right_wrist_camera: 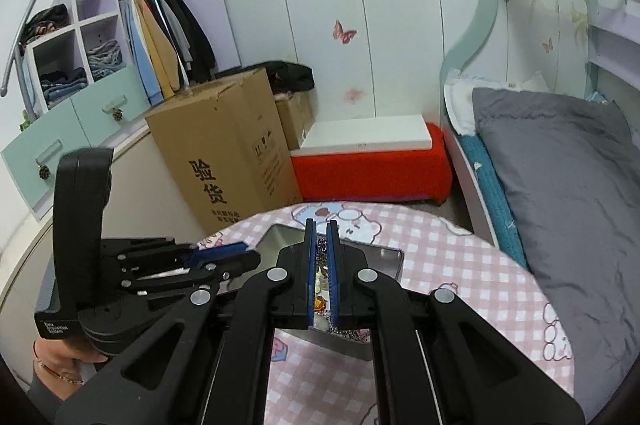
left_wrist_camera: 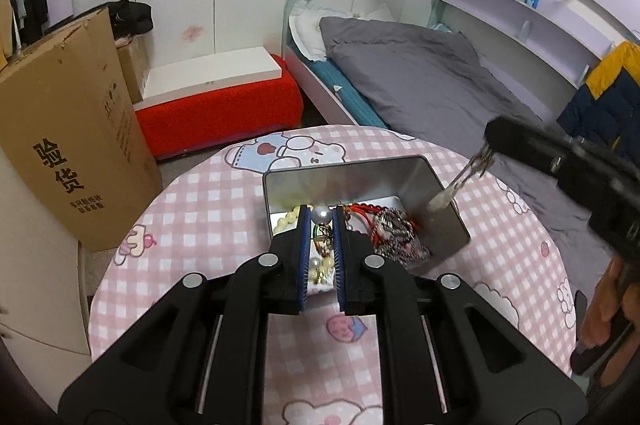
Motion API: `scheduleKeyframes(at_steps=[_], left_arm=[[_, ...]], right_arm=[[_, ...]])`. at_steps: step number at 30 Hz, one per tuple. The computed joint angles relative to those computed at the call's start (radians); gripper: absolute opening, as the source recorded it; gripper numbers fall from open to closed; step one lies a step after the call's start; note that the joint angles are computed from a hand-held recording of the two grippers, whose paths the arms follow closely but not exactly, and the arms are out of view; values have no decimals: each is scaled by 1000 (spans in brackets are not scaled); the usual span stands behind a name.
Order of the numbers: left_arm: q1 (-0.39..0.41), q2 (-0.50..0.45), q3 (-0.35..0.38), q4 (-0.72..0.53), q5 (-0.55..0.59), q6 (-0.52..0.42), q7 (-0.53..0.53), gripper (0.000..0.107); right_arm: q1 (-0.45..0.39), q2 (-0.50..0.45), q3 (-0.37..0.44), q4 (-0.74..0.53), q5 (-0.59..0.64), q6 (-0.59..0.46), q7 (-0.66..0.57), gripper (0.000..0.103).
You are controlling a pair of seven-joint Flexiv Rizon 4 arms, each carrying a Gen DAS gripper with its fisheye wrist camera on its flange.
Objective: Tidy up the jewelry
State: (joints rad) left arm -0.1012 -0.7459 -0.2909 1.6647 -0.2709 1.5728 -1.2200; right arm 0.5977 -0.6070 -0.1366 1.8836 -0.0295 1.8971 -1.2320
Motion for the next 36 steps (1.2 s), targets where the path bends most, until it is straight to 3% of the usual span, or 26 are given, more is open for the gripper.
scheduleKeyframes(at_steps=[11, 13, 14, 15, 16, 17, 18, 21, 24, 27, 33, 36], left_arm=[[-47, -56, 48, -93, -32, -119, -12, 12], [-30, -55, 25, -87, -46, -131, -9, 12], [-30, -53, 28, -87, -51, -134, -12, 18], [-26, -51, 24, -84, -46, -134, -18, 31], [-2, -49, -11, -67, -62, -115, 8, 38], [19, -46, -39, -54, -67, -95, 19, 58], [25, -40, -58, -37, -100, -71, 51, 60], [5, -23, -24, -25, -57, -41, 15, 60], [33, -10, -61, 3, -52, -15, 22, 60], [32, 10, -54, 26, -45, 3, 9, 61], [10, 65, -10, 94, -18, 74, -50, 68], [-44, 106, 65, 135, 0, 117, -103, 69]], right_arm=[[-88, -59, 78, -48, -72, -69, 65, 4], [-94, -59, 81, -46, -80, -70, 74, 4], [-91, -58, 77, -44, -82, -69, 77, 4], [-91, -58, 76, -44, -85, -69, 79, 4], [-89, -56, 73, -41, -86, -68, 82, 4], [-85, -54, 68, -40, -86, -68, 85, 4], [-86, -53, 69, -40, -87, -70, 89, 4], [-97, -53, 80, -40, -95, -69, 95, 4], [-105, -49, 91, -39, -100, -70, 103, 4], [-98, -43, 83, -34, -95, -63, 112, 7], [-69, -6, 55, 6, -78, -44, 109, 7], [-23, 25, 15, 38, -51, -28, 100, 8]])
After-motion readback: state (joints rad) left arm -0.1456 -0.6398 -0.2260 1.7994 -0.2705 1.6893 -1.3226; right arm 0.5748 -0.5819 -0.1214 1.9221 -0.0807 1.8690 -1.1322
